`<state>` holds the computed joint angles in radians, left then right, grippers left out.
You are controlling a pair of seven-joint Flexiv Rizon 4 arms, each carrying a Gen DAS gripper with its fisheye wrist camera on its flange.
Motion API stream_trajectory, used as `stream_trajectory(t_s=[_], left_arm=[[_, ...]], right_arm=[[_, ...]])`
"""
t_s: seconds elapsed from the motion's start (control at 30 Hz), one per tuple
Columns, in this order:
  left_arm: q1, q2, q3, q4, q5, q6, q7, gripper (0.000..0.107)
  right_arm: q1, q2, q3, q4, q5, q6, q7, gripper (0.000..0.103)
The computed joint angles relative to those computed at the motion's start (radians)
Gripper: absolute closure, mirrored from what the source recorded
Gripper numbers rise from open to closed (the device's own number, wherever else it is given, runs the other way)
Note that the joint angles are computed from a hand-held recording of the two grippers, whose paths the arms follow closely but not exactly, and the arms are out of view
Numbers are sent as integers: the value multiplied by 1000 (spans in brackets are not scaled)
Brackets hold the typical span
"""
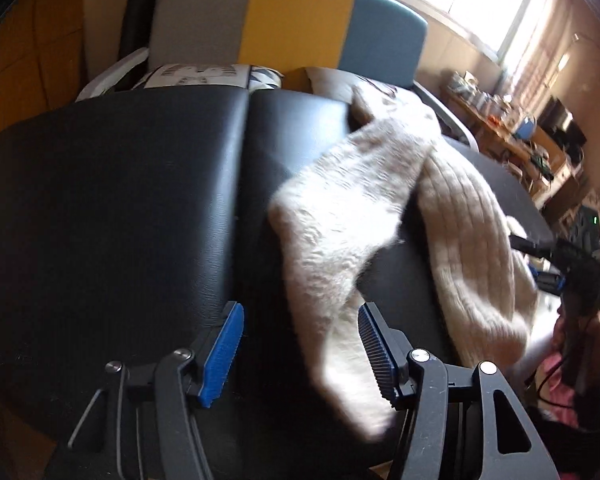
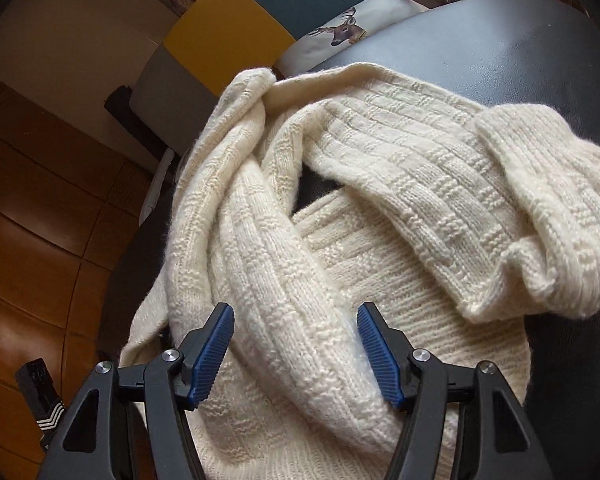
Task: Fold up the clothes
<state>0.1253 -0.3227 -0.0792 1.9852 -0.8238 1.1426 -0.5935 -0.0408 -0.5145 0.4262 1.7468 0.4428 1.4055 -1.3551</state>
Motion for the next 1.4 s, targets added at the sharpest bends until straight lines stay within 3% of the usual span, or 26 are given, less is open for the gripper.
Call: stream_trajectory(t_s=[0.13,0.17,0.2,0.27,0.33,0.43,0.53,0.57,0.67,0.8,0.93,1.0,1.07,1.13,1.17,1.23,1.3,1.4], left_arm=[[-53,-51,45,-20,156,67,-121,47],[-50,-60,41,-21,169,84,-145,60],[-19,-59,9,-17,129,71,-140,75],[39,-52,-45,-17,12,8,-120,86],[87,-37,-79,-16,-134,-78,-55,87],[122,-20,-75,-24,-274,-218,19,87],[120,-24,-38,-38,-301,-299,27,89],[128,-27,-29,-44,-323,-352,20,96],[131,-35,5,-57,-369,-443,-2,98],[120,-48,46,-73,-358,-429,-42,98],[137,-88,75,-120,-257,-441,-169,98],[124,-97,98,-134,-144,-381,-203,98],[118,-90,109,-132,-41,-323,-198,98],[120,-76,112,-120,31,-283,-184,96],[123,-67,109,-108,48,-264,-171,92],[134,-49,88,-75,26,-233,-134,74],[135,-37,66,-38,-30,-180,-100,42],[118,-32,44,-5,-86,-112,-66,39]], right_arm=[[14,15,-17,19,-16,-4,5,37],[21,21,-25,28,-23,-3,9,37],[37,27,-42,39,-37,3,18,37],[96,43,-108,74,-94,27,61,37],[214,70,-237,136,-221,93,139,37],[317,83,-338,178,-374,213,123,37],[301,60,-301,147,-482,248,57,37],[292,47,-285,130,-516,246,40,37],[354,14,-350,88,-614,160,65,37],[400,-45,-414,33,-680,8,176,36],[391,-59,-417,48,-712,31,224,27],[421,-56,-455,61,-764,25,240,24],[441,-60,-478,73,-804,42,253,13],[461,-66,-504,85,-835,70,270,0],[466,-66,-511,89,-843,76,278,0],[477,-66,-527,95,-859,87,295,0],[464,-66,-516,99,-861,99,295,0],[463,-65,-520,111,-861,125,300,0]])
